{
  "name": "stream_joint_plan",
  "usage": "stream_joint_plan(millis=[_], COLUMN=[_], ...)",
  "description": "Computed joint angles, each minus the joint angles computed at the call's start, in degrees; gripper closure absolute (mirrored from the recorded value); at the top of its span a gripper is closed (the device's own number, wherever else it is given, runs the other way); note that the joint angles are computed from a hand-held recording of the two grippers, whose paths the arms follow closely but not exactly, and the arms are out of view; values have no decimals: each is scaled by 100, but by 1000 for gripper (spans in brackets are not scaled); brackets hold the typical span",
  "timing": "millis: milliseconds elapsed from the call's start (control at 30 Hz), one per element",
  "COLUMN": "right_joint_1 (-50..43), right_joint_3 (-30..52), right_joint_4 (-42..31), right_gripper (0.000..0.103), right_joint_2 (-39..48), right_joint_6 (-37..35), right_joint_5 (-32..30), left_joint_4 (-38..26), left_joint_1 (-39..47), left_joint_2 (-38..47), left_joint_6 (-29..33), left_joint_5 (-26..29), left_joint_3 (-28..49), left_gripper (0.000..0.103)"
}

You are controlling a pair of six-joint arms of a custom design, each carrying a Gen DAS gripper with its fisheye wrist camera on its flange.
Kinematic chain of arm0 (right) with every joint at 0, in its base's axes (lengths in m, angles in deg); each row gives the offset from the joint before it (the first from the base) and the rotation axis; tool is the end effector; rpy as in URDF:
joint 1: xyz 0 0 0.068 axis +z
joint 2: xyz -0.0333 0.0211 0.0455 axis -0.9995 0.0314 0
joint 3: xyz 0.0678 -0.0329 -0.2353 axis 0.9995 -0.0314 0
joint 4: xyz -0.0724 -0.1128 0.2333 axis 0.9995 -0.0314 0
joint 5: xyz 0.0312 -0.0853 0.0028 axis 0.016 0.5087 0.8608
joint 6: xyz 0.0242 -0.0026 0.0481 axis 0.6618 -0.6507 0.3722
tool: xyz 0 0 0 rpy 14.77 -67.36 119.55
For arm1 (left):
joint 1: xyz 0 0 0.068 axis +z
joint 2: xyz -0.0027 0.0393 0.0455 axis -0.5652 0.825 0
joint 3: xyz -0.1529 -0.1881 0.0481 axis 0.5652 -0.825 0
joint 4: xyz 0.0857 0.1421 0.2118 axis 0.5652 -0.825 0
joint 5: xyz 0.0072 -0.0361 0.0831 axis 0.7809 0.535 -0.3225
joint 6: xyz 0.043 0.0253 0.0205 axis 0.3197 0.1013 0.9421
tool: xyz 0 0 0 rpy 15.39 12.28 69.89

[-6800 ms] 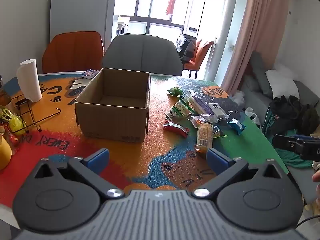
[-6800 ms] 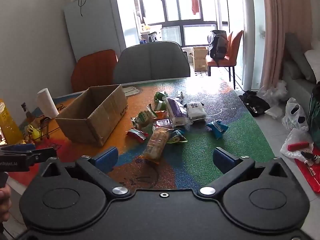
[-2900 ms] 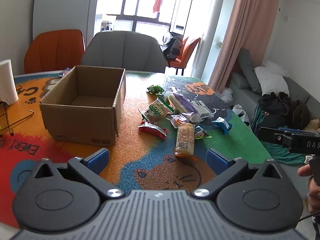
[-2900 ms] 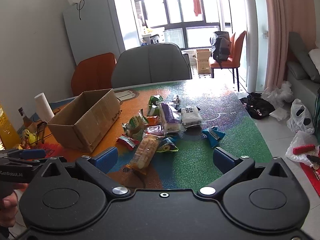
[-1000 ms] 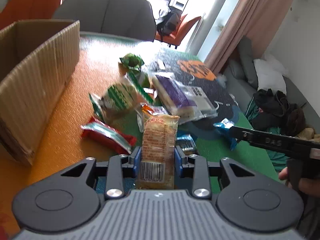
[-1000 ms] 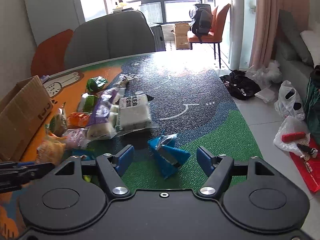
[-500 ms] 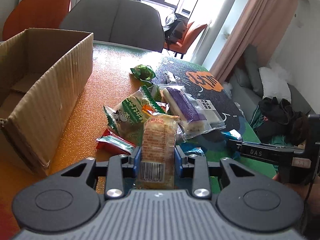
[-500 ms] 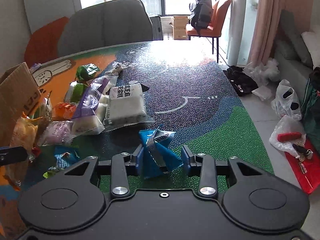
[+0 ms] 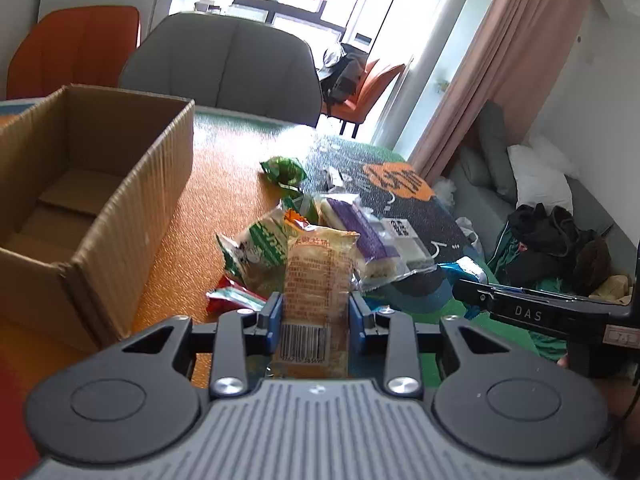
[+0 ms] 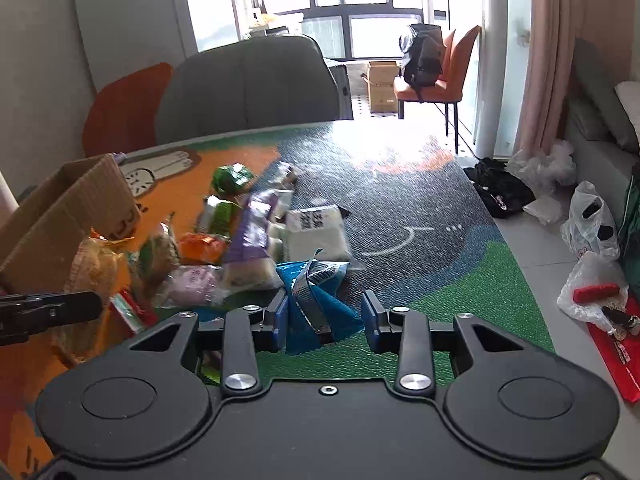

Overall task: Organize snacks
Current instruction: 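Carry the bread roll and blue pack over the cardboard box with both tools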

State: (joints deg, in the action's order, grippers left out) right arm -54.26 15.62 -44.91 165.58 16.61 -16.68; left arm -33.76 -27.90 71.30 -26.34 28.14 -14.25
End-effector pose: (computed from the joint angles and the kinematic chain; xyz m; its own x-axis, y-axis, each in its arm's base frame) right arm 0.2426 0.1444 0.1292 -0.6290 0.1572 -0.7613 0.1133 0.9874 0.1103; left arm 0.2835 0.0126 0.1378 -0.6919 0.0432 -0.7207 0.3788 0.8715 -0.3114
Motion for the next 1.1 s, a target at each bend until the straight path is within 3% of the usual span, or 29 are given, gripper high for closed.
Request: stream_joint_plan(millis=[567,1100], right_joint_1=[1005,1472], right_joint_3=[891,2033], right_joint_4=[-263,-265], right_gripper=[68,68], right_joint_2=[-17,687], right_joint_6=[47,-211], right_joint_5=[579,695], left_joint_4=[-827,-1642], left_joint_1=[919,1992], left_joint_2=[-1011,-1028], left_joint_6=[490,1152], left_joint_5=[616,1099], left_joint_3=[51,645], left_gripper=[70,70])
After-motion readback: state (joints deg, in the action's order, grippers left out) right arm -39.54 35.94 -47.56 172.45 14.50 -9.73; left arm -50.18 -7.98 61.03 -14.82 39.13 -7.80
